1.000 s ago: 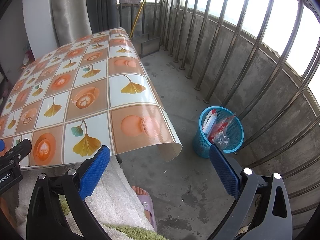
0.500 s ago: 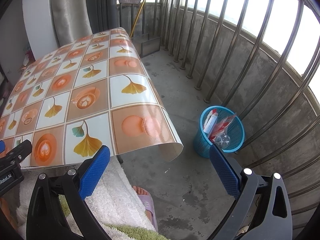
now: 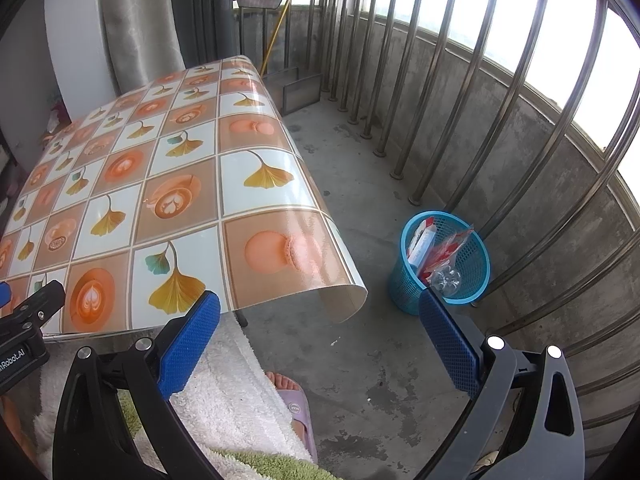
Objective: Collect trash
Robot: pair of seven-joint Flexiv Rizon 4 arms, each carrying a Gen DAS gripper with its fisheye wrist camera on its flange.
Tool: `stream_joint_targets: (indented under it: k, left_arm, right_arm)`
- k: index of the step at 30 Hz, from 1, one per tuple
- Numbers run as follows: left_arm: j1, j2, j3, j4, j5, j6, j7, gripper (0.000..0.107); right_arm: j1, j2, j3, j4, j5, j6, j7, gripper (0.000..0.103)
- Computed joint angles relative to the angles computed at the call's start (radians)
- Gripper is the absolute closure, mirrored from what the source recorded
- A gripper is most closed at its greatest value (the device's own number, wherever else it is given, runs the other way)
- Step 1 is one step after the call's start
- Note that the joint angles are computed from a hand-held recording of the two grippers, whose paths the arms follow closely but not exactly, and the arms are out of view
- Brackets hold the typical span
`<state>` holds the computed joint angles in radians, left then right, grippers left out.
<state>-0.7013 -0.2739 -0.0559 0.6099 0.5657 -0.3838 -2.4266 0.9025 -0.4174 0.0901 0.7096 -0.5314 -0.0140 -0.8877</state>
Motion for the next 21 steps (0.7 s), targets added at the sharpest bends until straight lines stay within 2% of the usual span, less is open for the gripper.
stream_joint_targets:
  k: [21]
  left_arm:
    - [-0.007, -0.008, 0.005, -0.011, 0.004, -0.005, 0.002, 0.012]
  right_arm:
    - [-0.002, 0.002, 0.003, 0.002, 0.001, 0.002, 0.004, 0.006]
